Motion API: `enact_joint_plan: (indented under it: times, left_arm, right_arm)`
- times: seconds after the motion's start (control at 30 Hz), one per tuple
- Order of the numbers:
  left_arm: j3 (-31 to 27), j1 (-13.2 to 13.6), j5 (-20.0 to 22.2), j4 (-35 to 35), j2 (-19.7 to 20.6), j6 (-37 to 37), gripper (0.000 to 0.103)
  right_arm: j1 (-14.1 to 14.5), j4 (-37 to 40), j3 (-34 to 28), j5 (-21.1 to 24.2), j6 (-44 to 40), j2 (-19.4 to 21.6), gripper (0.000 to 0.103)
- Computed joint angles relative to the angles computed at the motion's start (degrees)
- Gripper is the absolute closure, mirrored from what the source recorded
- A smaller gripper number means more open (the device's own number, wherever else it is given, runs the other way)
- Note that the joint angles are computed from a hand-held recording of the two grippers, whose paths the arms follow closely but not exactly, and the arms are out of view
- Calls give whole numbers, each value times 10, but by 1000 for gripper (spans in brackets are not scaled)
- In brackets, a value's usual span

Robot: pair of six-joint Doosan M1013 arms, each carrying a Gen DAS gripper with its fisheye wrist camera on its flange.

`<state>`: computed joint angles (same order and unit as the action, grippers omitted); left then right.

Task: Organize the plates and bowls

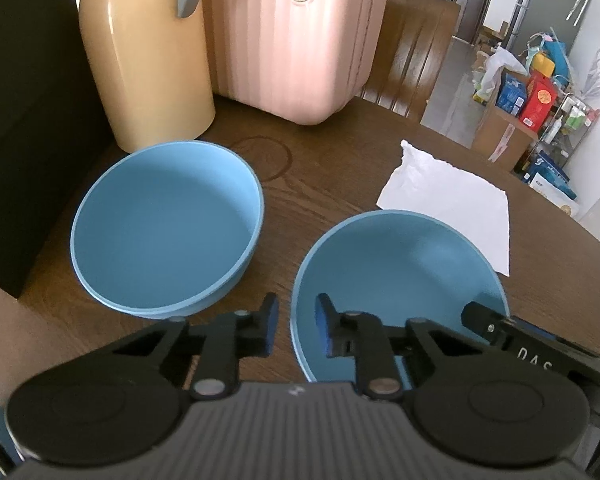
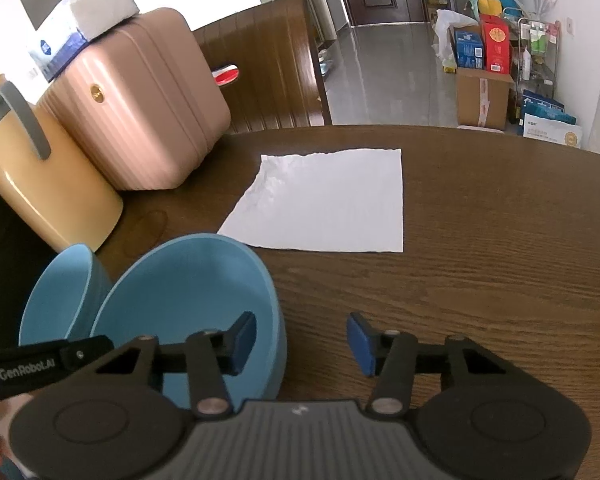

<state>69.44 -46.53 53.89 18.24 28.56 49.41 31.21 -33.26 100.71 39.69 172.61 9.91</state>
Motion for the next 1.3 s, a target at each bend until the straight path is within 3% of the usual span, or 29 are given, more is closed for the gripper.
enact_joint_plan:
  times: [0.37, 1.3]
  left_arm:
    - [5, -4, -12, 13, -1, 3, 93]
    - [25, -7, -29, 30, -23, 12, 93]
  right_arm:
    - [-4, 5, 11, -41, 1, -3, 93]
    - [21, -54, 8, -21, 69, -9, 94]
